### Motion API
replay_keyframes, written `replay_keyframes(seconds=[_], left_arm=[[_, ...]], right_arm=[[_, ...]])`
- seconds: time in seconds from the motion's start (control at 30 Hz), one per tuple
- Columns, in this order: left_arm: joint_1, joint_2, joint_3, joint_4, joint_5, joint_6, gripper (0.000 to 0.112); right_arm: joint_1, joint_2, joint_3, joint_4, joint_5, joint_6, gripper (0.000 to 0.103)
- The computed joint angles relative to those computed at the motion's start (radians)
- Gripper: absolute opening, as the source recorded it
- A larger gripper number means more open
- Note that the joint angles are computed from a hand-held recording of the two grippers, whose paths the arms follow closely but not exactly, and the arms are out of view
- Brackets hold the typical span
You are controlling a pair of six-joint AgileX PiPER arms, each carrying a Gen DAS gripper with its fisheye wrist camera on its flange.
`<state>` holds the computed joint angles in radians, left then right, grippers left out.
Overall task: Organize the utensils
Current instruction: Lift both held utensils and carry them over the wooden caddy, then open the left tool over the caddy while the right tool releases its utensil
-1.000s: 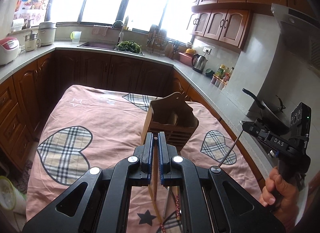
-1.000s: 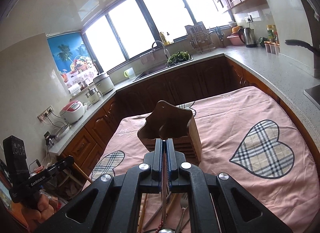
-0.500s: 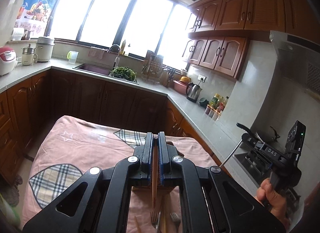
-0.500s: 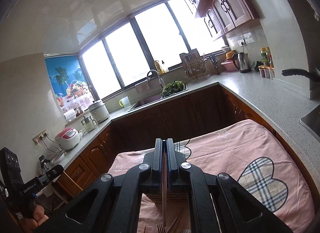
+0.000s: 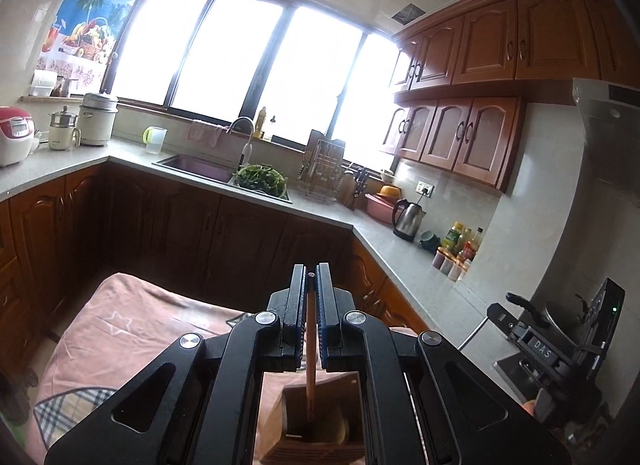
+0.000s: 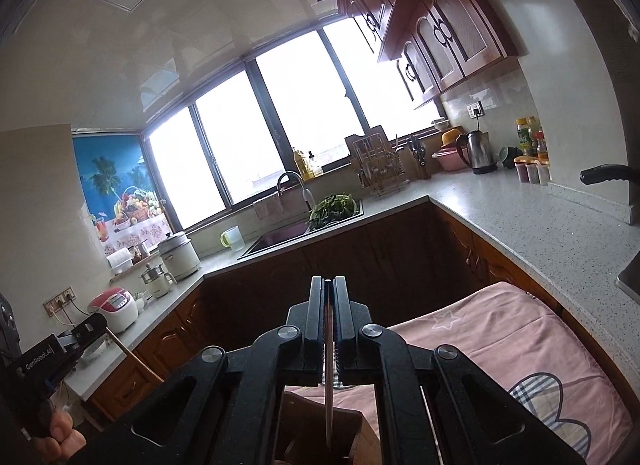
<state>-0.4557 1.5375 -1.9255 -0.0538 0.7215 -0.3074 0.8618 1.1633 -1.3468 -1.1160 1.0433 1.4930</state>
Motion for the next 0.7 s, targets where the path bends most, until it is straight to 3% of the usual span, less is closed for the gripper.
replay_keyframes(seconds=[0.13, 0.3, 0.5, 0.57, 0.7], left_arm=[[-0.003, 0.037, 0.085, 0.014, -0.073, -0.046, 0.004], [-0.02, 0.054, 0.172, 0.093, -0.141, -0.138, 0.004], [-0.037, 0.097, 0.163, 0.078, -0.111, -0.09, 0.004], [-0.054, 0.104, 0.157, 0.135, -0.107, -0.125, 0.005], [-0.042, 0.108, 0.139, 0.081, -0.091, -0.075, 0.005]], right_arm=[[-0.077, 0.001, 0.115, 0.004, -0.115, 0.071, 0.004], [-0.118, 0.024, 0.204, -0.009, -0.188, 0.118, 0.004], [-0.14, 0.022, 0.248, -0.02, -0.229, 0.168, 0.004], [-0.159, 0.016, 0.252, 0.008, -0.246, 0.155, 0.004], [-0.176, 0.006, 0.253, 0.044, -0.256, 0.136, 0.005]])
